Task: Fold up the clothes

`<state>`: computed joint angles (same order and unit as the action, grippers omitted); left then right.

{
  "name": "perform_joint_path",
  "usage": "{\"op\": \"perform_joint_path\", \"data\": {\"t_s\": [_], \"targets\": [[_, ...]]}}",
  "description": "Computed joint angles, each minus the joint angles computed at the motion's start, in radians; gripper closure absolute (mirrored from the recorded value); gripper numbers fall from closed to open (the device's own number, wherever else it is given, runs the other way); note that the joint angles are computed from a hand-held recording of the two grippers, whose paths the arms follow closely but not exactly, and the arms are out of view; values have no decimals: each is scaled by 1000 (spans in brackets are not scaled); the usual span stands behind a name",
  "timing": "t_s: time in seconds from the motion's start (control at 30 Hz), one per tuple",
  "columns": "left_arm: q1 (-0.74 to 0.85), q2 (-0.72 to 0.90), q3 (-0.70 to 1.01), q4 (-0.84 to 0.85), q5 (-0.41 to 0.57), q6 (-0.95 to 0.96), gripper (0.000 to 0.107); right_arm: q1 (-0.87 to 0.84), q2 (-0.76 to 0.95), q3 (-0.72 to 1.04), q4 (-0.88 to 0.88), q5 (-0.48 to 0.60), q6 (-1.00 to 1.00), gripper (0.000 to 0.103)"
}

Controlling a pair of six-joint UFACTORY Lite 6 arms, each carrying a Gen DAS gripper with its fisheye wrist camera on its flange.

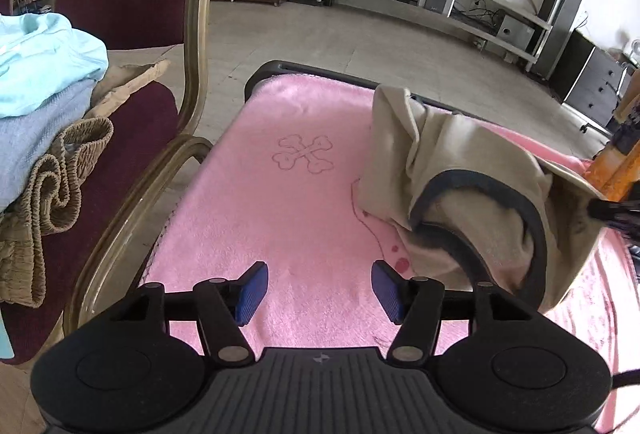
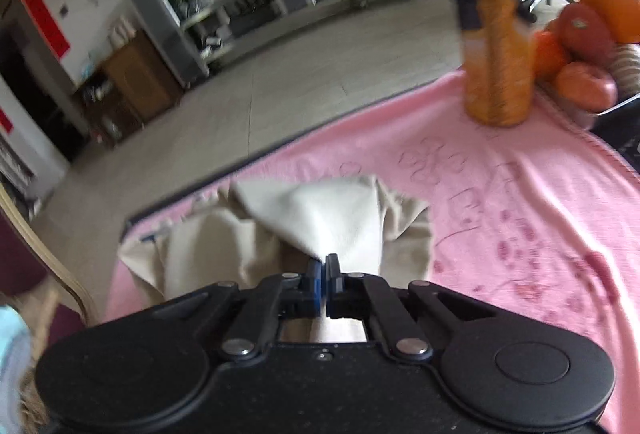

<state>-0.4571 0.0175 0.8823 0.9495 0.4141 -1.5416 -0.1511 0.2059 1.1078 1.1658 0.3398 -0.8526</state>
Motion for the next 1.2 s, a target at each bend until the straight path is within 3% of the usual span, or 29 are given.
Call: {"op": "perform_joint_path", "data": {"t_s": [0.2, 0.33, 0.43, 0.53, 0.77, 0.87, 0.93, 1.2], "targets": [[-51, -212, -105, -103, 45, 87, 50, -369, -350, -147, -29, 410, 8, 101], [-144, -380, -174, -151, 129, 120, 50, -708, -402, -116, -67, 717, -22, 101], [-247, -453, -206, -136, 212, 84, 50, -895, -357, -83, -95, 836, -74, 101], [-324, -450, -234, -130, 246, 24, 50, -951, -252, -98, -117, 796, -114, 101], [-357, -250, -211, -117, 209, -76, 51, -852, 48, -134, -138, 496, -206, 101], [-327, -183, -185, -74, 166, -134, 52, -808, 69, -93, -171, 471, -183, 94], [-307, -145, -155, -38, 143, -180, 54, -799, 39, -109, -144, 449, -232, 76], [-216, 118, 95, 45, 65, -238, 64, -835, 47, -124, -117, 513, -287, 72]]}}
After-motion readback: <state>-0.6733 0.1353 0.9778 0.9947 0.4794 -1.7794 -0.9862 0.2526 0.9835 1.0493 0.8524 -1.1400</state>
